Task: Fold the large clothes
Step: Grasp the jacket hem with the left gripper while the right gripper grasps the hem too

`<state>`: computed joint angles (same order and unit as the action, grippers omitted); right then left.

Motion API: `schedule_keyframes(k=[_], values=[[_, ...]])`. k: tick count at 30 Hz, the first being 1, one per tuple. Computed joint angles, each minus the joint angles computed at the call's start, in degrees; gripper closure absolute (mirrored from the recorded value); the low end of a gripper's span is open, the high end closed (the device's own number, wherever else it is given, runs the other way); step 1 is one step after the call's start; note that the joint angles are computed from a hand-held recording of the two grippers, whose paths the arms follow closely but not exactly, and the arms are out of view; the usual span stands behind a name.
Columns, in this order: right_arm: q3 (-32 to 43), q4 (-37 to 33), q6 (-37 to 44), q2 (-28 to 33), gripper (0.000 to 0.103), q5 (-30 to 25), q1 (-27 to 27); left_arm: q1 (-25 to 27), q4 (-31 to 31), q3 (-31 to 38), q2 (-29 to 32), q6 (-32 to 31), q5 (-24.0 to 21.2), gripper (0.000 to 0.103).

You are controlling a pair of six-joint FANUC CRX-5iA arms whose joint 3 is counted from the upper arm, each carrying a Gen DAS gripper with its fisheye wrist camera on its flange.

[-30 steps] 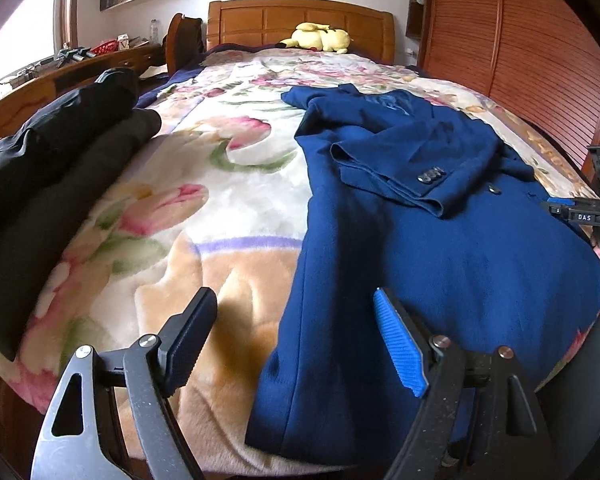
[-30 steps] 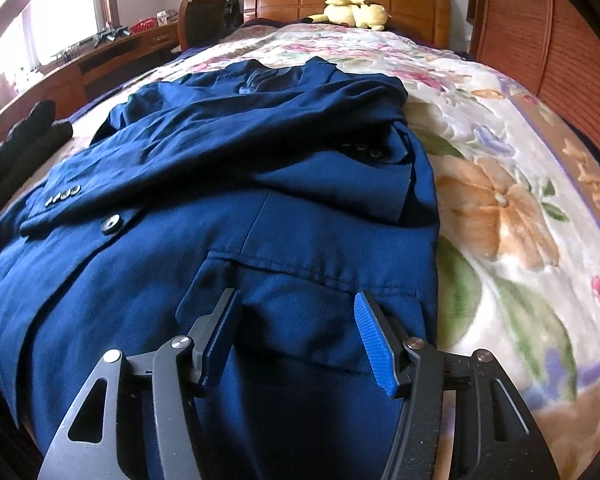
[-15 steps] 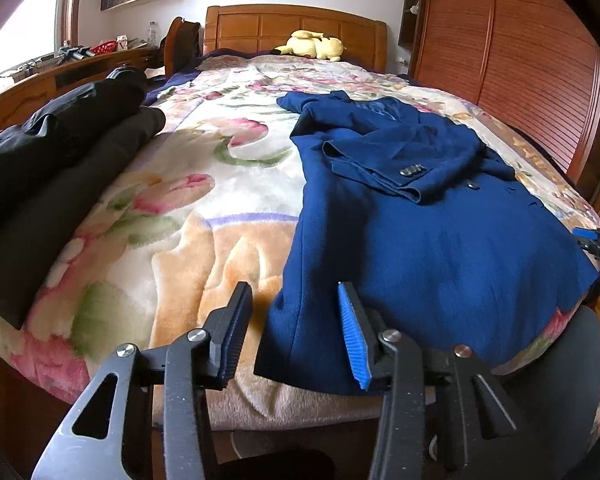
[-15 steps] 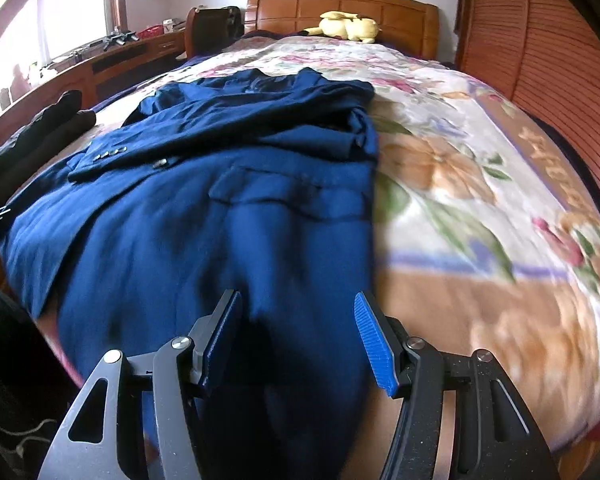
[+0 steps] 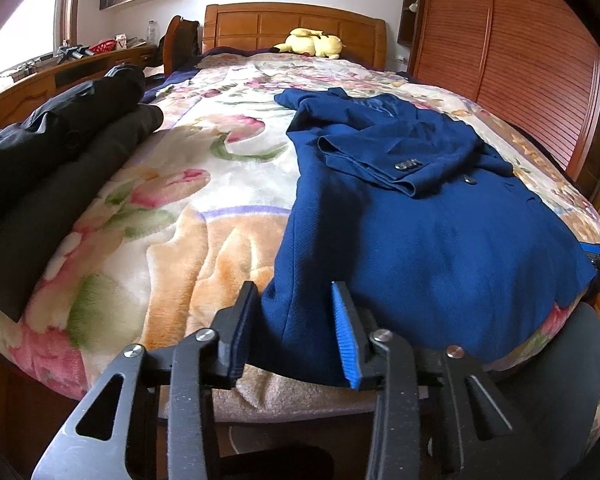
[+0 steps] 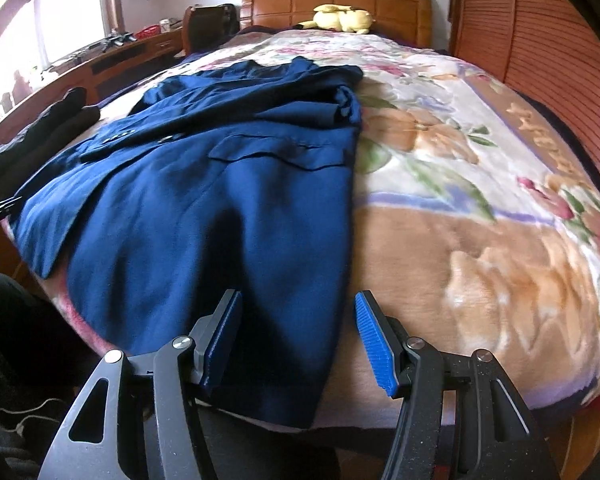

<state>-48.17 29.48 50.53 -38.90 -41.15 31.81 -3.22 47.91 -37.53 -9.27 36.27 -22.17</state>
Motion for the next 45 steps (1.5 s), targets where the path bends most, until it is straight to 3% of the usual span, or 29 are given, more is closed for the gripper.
schedule_keyframes(k=[2,4,5,6,8,13,20,24,29,35,38,40,45], values=[[-0.40,-0.50,1.58,0.02,0.062,1.07,0.14,-0.08,1.33,-0.26,0.09,-1.25,-0.32,0.073],[0.12,-2.88,4.06,0.41,0.074,2.53,-1.01,0.12,2.96,-0.31,0.05,-2.80,-1.77,0.088],[0.47,-4.13,5.26,0.22,0.089,3.11,-1.23,-0.03,3.20,-0.45,-0.33,-2.93,-1.78,0.089],[0.77,-5.30,6.67,0.21,0.095,3.88,-1.64,-0.30,2.79,-0.54,-0.81,-2.57,-1.45,0.093],[-0.05,-2.89,5.19,-0.44,0.097,4.48,-0.87,-0.70,1.22,-0.39,-1.86,-2.04,-1.41,0.095],[-2.93,4.23,-1.53,-6.79,0.098,4.20,2.35,-2.07,6.63,-2.20,-6.05,-6.19,-0.46,0.096],[-3.75,9.87,-5.91,-14.67,0.098,-2.32,9.13,-2.96,9.97,-3.21,-11.22,-9.85,-0.12,0.096],[-3.96,10.66,-6.91,-19.63,0.098,-6.00,13.17,-3.24,11.70,-2.92,-13.07,-11.42,0.23,0.096],[-2.16,6.36,-1.83,-20.72,0.098,-2.31,9.71,-5.03,17.79,-0.08,-11.16,-17.27,1.66,0.096],[2.51,-0.34,7.03,-11.42,0.098,8.00,0.49,-9.04,23.99,7.22,-1.21,-22.77,5.29,0.096],[6.46,-4.44,12.88,-3.67,0.098,13.47,-4.07,-9.90,22.64,12.27,4.52,-22.18,6.19,0.096],[8.38,-4.65,14.42,1.81,0.098,17.37,-6.14,-9.96,20.60,16.04,8.22,-20.63,5.77,0.096],[17.71,-8.70,21.35,16.65,0.098,22.47,-11.66,-8.84,8.16,29.04,18.76,-10.36,3.86,0.096]])
